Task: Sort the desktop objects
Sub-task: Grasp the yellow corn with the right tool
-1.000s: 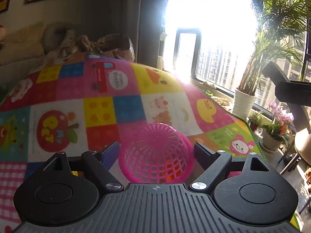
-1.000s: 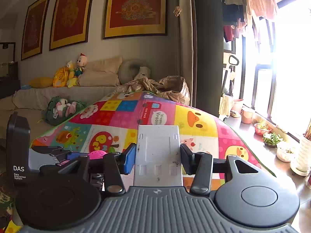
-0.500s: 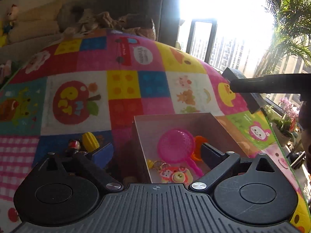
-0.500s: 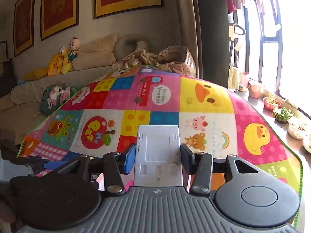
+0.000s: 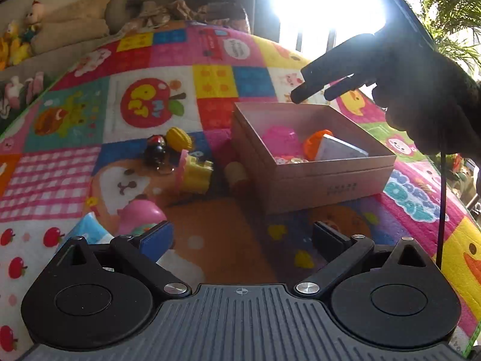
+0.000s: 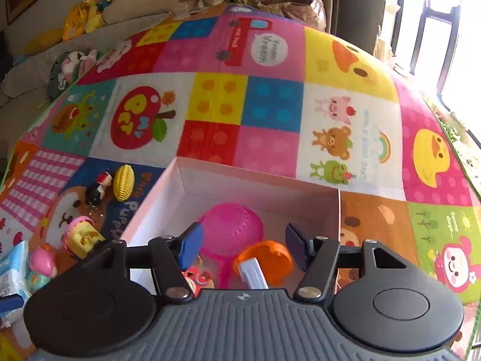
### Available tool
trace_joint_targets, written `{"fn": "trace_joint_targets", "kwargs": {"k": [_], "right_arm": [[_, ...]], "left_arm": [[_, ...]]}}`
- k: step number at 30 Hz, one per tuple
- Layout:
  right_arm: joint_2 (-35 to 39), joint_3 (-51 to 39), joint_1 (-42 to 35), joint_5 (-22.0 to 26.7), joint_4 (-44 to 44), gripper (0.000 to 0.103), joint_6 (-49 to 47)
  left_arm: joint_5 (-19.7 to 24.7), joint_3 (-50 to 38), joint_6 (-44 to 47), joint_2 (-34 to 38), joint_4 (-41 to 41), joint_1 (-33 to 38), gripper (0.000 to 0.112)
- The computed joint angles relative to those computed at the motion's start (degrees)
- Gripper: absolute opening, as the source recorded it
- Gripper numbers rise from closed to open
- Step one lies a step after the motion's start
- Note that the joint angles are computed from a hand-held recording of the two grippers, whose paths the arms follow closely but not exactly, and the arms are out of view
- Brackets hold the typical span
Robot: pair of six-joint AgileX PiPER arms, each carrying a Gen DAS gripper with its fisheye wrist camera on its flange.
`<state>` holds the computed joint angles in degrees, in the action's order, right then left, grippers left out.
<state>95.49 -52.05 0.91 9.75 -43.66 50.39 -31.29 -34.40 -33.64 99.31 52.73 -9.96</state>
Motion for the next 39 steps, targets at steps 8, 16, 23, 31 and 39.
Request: {"fn": "trace_joint_targets", "kwargs": {"k": [8, 16, 23, 31, 39], "right_arm": [[16.8, -30.6, 10.6, 13.8, 37.6, 0.041, -32.9], [46.3, -72.6, 13.3, 36.4, 30.4, 0.041, -20.8], [43.0, -63.2, 13.0, 31.3, 31.7, 0.030, -22.5], [8.5, -17.4, 12.8, 9.6, 52.3, 0.030, -48.1], [-15.5, 19.0, 13.2, -3.8, 33.5, 0.030, -32.1]], "left_arm": [[-1.4, -1.6, 0.6, 1.2, -3.2, 9.3, 0.102], [-4.3, -2.7, -5.5, 3.9, 4.5, 15.5, 0.102], [-6.8, -1.5, -7.4, 3.7, 8.9, 17.6, 0.103], [-7.5, 1.5, -3.6, 1.1, 7.4, 15.8, 0.103], [0.7, 3.6, 8.5, 0.3, -12.5, 9.4, 0.103]]}}
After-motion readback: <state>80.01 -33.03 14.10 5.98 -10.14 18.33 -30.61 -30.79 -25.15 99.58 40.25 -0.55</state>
